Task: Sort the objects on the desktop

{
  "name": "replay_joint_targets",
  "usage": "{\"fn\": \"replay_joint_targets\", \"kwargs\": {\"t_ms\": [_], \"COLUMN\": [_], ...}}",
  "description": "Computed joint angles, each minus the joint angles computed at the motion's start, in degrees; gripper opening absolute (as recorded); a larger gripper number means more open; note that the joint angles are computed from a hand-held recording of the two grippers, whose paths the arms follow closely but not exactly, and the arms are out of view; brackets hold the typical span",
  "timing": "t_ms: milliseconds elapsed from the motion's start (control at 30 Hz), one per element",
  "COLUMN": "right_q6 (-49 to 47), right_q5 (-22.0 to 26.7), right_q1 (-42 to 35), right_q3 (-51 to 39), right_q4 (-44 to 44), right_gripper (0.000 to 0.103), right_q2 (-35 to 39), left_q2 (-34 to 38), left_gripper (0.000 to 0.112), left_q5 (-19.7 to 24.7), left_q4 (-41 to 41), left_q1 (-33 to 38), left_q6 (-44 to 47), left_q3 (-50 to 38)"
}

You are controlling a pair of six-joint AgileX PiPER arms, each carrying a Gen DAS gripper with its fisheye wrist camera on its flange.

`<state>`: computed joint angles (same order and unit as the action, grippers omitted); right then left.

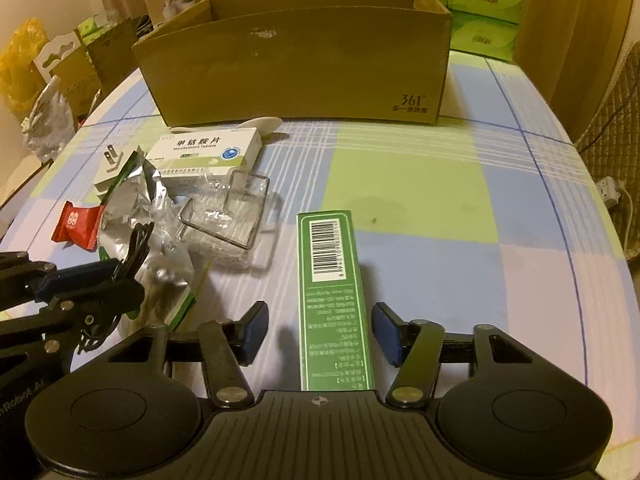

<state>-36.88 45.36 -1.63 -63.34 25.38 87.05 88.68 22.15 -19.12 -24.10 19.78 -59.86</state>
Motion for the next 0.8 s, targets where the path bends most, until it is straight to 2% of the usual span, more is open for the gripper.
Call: {"fn": "replay_joint_targets", "kwargs": {"t_ms": [67,100,300,800], "right_q6": [0.45,0.49,-1.46,-2.77], "right_q5": [-0.57,-0.93,-0.97,2.62], "right_q1": [0.11,-0.04,-1.23,-3.35], "right_q3": [0.27,0.47,1.93,1.38], "right_q4": [-0.53,-0.55,1.60,5.18], "right_gripper": [0.036,0.028,0.027,0.027], "right_q2": [-0.04,-0.14,-3.15,-9.08], "left_q2": [0.33,0.44,0.13,-2.87], "left_gripper": [0.010,0.010,0.010,0.010], "left_q5": [-0.03,-0.06,-0.16,0.74], "left_q4": [-0.63,-0.85,-0.39,4.33], "left_q1": [0.23,0.32,0.36,-1.25], "left_q6": [0.60,0.79,0.12,-5.15], "left_q3": [-0.12,-0.11,0.04,-0.53]}}
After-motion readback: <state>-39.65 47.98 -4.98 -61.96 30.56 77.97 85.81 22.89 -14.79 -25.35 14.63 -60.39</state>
